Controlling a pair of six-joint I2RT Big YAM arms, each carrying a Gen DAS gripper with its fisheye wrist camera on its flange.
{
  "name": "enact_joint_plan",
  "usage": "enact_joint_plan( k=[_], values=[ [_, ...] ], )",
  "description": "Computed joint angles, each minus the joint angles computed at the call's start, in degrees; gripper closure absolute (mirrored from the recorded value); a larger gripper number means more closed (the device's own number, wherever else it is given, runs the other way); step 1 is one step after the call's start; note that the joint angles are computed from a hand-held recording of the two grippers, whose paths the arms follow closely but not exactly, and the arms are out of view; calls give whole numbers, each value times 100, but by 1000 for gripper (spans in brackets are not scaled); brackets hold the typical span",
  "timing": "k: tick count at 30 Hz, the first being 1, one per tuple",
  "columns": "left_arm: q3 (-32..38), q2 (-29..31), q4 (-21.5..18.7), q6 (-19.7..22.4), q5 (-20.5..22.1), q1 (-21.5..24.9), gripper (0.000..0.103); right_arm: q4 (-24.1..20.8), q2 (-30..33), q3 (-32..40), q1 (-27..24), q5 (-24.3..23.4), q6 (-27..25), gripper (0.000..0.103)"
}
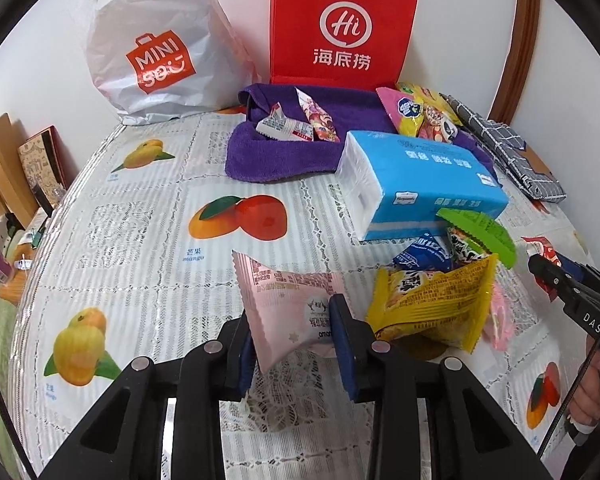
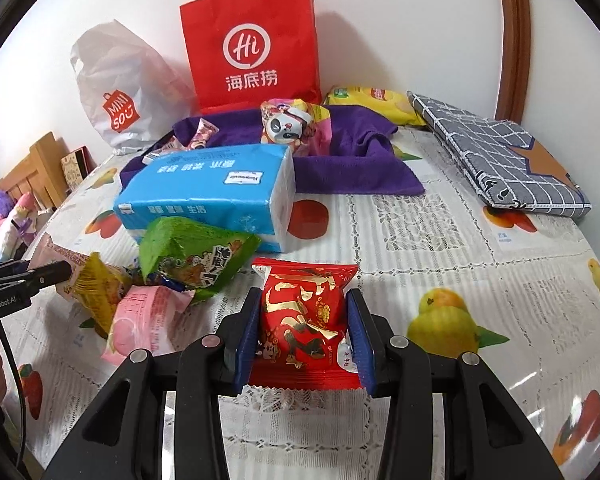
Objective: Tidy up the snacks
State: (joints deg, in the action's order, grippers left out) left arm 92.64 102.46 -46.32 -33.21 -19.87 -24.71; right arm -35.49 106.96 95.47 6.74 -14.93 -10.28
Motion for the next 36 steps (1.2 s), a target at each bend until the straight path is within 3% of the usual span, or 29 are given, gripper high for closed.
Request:
enact_joint_plan(
  k=[12, 23, 31, 36],
  values=[
    [-92, -298, -56, -79, -37, -22, 71, 70, -247, -103, 30, 61, -94, 61],
    [341, -183, -215, 79, -201, -53, 71, 5, -245, 202, 80, 82, -113, 61],
    [1010, 116, -451, 282, -226, 45, 71, -336, 159, 1102, 172, 104, -76, 61],
    [1760, 463, -759, 483, -262, 135, 71, -846, 752, 2258, 214, 13, 20, 61]
  ],
)
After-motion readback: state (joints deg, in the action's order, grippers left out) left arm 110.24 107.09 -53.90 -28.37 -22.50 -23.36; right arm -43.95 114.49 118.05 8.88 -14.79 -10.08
